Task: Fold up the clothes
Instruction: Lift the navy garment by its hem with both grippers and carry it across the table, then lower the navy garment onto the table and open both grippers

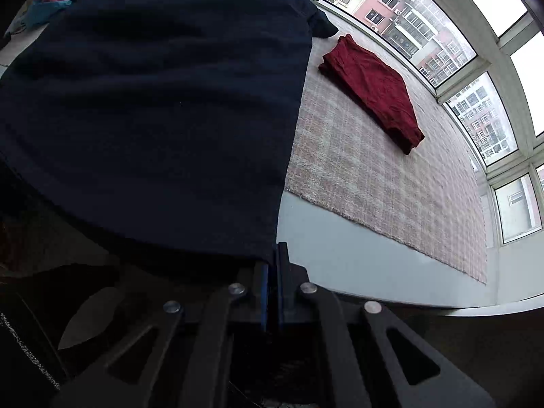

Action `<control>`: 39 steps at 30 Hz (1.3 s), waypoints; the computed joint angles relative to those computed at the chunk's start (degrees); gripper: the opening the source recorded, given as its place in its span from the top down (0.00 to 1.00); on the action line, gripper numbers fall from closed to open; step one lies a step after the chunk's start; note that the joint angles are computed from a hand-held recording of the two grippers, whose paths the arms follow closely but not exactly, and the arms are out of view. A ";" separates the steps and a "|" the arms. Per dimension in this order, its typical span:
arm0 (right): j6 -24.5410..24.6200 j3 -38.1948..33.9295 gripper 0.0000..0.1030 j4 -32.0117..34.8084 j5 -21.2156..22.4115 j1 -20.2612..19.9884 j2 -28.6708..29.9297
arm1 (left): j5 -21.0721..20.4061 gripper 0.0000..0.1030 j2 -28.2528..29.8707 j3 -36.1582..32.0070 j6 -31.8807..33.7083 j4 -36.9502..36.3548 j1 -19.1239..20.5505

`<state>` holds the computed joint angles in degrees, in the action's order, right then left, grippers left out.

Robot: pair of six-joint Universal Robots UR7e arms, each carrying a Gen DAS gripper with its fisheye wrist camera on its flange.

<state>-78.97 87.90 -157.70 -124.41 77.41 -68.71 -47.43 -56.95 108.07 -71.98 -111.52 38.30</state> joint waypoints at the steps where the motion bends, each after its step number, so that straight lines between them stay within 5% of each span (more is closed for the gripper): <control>1: -0.06 0.12 0.97 -0.05 -0.12 -0.24 -0.03 | -0.05 0.97 -0.12 0.31 -0.24 -0.12 -0.11; 14: 1.47 1.38 0.96 2.19 -1.33 -0.57 -0.68 | -3.20 0.92 -1.24 2.94 -1.23 -0.74 -1.71; 21: 1.53 3.56 0.78 6.53 -1.69 -1.21 -5.06 | -6.22 0.77 -3.57 5.15 -2.20 -0.90 -3.55; 29: 12.78 -2.78 0.77 18.90 4.32 -2.20 -10.18 | -9.57 0.79 -6.99 2.87 -8.15 11.25 -7.67; 35: 18.28 -9.70 0.77 24.74 13.13 0.54 -8.32 | -1.51 0.79 -10.04 -0.58 -11.21 17.34 -7.49; 39: 20.29 -16.78 0.77 27.16 17.40 5.20 -2.92 | 8.55 0.78 -8.48 -5.20 -2.66 10.43 -4.97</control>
<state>-58.68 71.12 -130.53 -107.02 82.61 -71.63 -38.88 -65.43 102.87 -74.64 -101.09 33.33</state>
